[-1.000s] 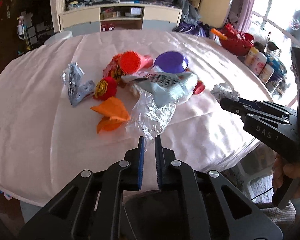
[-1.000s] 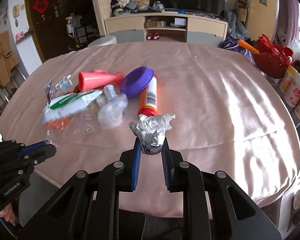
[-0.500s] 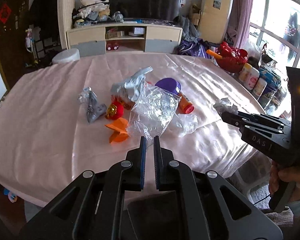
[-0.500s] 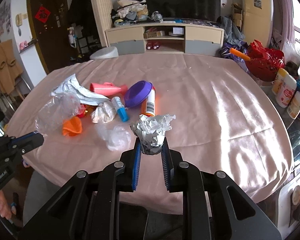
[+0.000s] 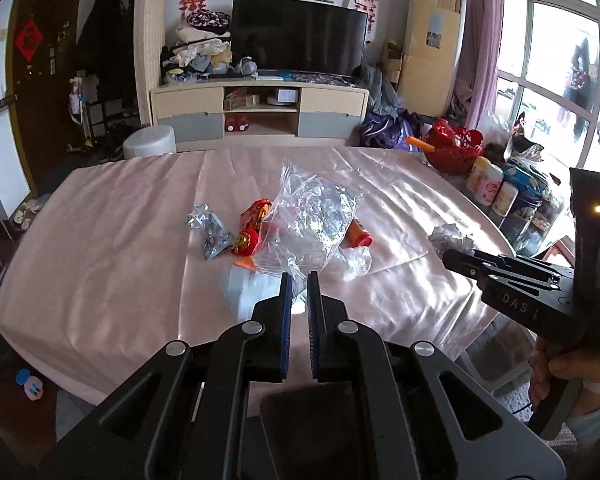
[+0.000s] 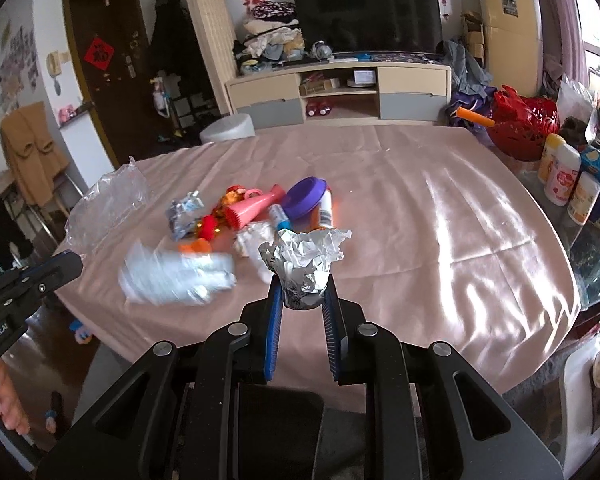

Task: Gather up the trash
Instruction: 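Grasp the clear plastic bag with the left gripper while the right holds foil, then carry both items over the bin and open both grippers to drop them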

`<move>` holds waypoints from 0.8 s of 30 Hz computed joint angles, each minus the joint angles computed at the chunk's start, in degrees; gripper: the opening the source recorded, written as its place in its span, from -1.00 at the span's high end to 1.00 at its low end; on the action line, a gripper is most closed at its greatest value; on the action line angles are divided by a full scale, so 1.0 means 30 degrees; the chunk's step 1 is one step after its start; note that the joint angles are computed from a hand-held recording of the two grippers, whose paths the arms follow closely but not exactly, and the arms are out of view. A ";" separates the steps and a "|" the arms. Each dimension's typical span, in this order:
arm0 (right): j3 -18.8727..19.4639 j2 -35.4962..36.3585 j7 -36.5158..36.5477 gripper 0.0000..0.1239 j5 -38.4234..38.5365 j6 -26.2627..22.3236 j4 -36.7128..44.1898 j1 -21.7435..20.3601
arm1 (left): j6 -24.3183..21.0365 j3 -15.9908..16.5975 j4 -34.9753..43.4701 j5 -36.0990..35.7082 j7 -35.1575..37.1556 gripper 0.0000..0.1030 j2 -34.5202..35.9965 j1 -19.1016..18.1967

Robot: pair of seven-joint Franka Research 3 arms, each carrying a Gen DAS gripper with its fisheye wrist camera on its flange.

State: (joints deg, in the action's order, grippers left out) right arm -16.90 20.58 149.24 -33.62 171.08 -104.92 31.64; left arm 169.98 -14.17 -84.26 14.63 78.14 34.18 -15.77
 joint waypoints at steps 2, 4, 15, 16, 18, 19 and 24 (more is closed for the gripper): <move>-0.0310 -0.0264 0.0384 0.66 -0.0511 0.0294 -0.0398 0.0401 | 0.0451 0.0322 -0.0990 0.0110 -0.0519 0.88 -0.0617 -0.0166; -0.0386 -0.0507 0.0686 0.66 -0.0886 0.0421 -0.0747 0.0644 | 0.0716 0.0240 -0.2074 0.0045 -0.0821 0.88 -0.1161 -0.0008; 0.1119 -0.1284 -0.0267 0.66 -0.0847 0.0806 -0.2519 -0.0156 | 0.1028 0.0123 -0.6160 0.0453 -0.1995 0.88 -0.2258 0.0230; 0.1499 -0.1285 -0.0643 0.66 -0.0197 0.1014 -0.2815 -0.0501 | 0.0680 0.0174 -0.6246 0.0569 -0.1989 0.88 -0.2202 0.0119; 0.2417 -0.1184 -0.1833 0.66 0.1642 0.1374 -0.3400 -0.1235 | 0.0107 0.0287 -0.6282 0.0833 -0.1930 0.88 -0.2104 -0.0108; 0.2607 -0.1124 -0.2252 0.66 0.2289 0.1380 -0.3603 -0.1349 | -0.0254 0.0297 -0.6276 0.0944 -0.1832 0.88 -0.2023 -0.0181; 0.3971 -0.0461 -0.4869 0.66 0.5378 0.0590 -0.3756 -0.2011 | -0.1619 -0.0348 -0.5976 0.0607 -0.0777 0.88 -0.1342 0.0140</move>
